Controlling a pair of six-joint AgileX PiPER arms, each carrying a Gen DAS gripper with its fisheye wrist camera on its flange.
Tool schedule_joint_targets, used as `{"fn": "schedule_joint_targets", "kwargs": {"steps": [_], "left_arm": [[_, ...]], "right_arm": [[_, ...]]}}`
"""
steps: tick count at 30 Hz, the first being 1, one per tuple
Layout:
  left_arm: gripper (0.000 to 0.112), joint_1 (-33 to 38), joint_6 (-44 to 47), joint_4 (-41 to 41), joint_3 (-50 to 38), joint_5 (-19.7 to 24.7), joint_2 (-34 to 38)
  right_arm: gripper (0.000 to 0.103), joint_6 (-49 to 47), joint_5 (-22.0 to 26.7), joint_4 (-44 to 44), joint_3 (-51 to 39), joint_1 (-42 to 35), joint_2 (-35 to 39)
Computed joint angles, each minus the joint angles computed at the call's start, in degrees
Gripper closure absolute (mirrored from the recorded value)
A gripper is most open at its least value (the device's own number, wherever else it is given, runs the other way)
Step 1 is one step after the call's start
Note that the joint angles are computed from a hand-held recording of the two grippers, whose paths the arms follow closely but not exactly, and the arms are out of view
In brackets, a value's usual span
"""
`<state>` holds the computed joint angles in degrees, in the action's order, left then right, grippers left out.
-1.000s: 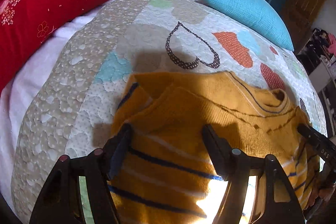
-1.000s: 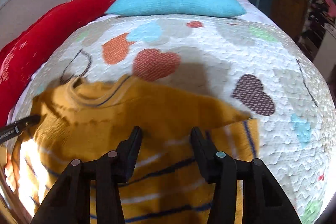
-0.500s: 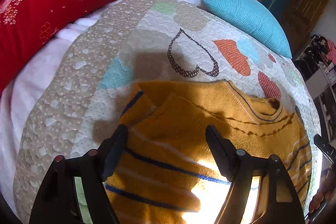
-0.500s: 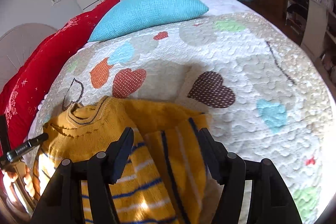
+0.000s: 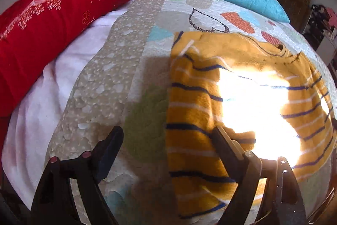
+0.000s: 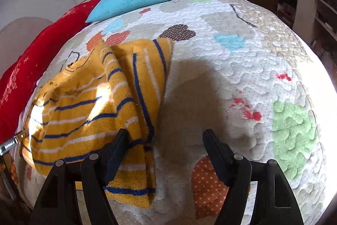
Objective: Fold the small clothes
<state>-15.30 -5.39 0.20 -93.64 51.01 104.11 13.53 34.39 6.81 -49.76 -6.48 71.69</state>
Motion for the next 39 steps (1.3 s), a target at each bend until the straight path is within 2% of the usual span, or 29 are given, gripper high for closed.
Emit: {"fn": "schedule_joint_targets", "kwargs": {"steps": [3, 6, 10, 14, 19, 22, 25, 29, 30, 31, 33, 34, 36, 39], "left_arm": [[0.022, 4.3, -4.2, -2.0, 0.7, -0.1, -1.1], [0.022, 7.3, -5.1, -4.6, 5.4, -2.9, -4.6], [0.022, 10.9, -1.0, -11.3, 16.0, -6.4, -12.5], [0.022, 16.3, 6.8, -20.2, 26.0, -7.2, -21.3], [0.022, 26.8, 18.8, -31.3, 34.4, -3.4, -29.5], [0.022, 32.2, 23.8, -35.0, 36.8, -0.9, -31.4], [0.022, 35.9, 27.1, -37.2, 37.8, 1.0, -31.8], [0.022, 38.0, 28.0, -38.2, 38.1, 2.2, -31.6], [0.022, 37.7, 27.0, -37.7, 38.0, 2.2, -31.8], [0.022, 37.3, 26.2, -37.2, 37.8, 2.3, -31.9], [0.022, 36.4, 24.5, -36.5, 37.6, 2.2, -32.8], [0.022, 35.7, 23.4, -36.1, 37.5, 2.4, -33.3], [0.022, 33.8, 21.0, -34.6, 36.6, 2.7, -33.9], [0.022, 29.3, 16.3, -30.6, 35.2, 2.8, -35.4]], "right_arm": [[0.025, 11.2, 3.2, -11.9, -3.1, 5.6, -2.1], [0.024, 20.9, 6.1, -22.0, -6.8, 14.8, -2.7], [0.023, 30.0, 9.1, -31.9, -14.2, 29.9, 3.5], [0.022, 26.3, 11.1, -31.0, -26.3, 42.3, 16.6], [0.023, 20.3, 17.2, -33.2, -44.9, 53.7, 35.0], [0.024, 20.2, 26.3, -44.8, -56.1, 60.2, 46.4], [0.024, 22.3, 30.2, -54.0, -60.8, 63.4, 51.9], [0.024, 20.1, 33.1, -56.0, -68.8, 63.0, 57.1], [0.031, 19.5, 32.6, -54.7, -69.9, 62.4, 57.5], [0.052, 18.3, 31.6, -51.7, -70.5, 61.5, 57.4], [0.069, 17.4, 30.6, -49.0, -70.7, 61.1, 56.9], [0.083, 17.7, 30.2, -49.2, -70.0, 61.3, 56.4], [0.095, 18.7, 27.3, -45.9, -67.3, 59.6, 53.0], [0.095, 26.7, 21.6, -42.9, -59.5, 54.9, 44.0]]}}
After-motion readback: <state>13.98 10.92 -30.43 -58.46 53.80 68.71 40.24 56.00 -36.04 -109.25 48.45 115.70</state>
